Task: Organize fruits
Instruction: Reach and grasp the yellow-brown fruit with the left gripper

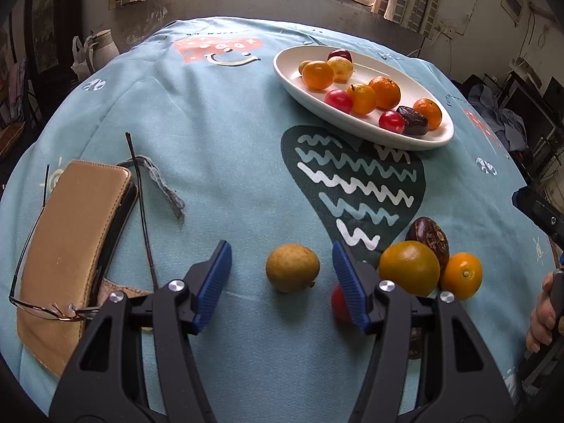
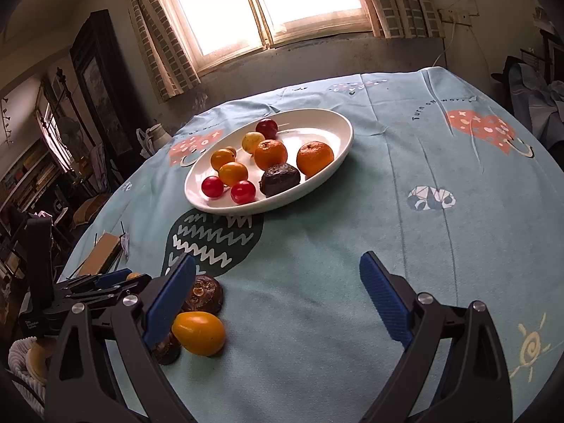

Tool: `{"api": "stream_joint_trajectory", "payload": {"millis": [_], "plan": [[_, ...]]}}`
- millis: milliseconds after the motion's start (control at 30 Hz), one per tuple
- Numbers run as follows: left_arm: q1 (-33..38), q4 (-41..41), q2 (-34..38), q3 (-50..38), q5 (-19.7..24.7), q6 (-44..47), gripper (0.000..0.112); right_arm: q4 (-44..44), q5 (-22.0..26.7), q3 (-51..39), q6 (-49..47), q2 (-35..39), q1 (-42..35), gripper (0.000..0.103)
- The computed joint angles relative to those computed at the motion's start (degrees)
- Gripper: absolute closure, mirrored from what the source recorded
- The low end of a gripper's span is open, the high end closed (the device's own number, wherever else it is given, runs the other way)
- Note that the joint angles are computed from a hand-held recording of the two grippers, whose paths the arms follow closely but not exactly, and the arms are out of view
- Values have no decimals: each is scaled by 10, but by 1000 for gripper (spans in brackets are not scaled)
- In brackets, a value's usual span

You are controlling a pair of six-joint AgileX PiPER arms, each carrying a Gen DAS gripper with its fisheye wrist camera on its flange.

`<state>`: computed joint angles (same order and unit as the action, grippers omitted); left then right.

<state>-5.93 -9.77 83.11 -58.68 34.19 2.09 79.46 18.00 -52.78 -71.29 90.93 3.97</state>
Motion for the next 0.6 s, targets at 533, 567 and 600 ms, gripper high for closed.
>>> {"api": "stream_joint_trajectory", "payload": {"millis": [533, 567, 600], "plan": [[36, -5, 26, -28, 34, 85, 12, -66, 12, -15, 71, 17, -3, 9], [37, -7, 24, -26, 35, 97, 12, -65, 13, -14, 70, 16, -3, 9], [43, -21, 26, -28, 40, 119, 12, -65, 14, -13, 71, 16, -3, 9]]}}
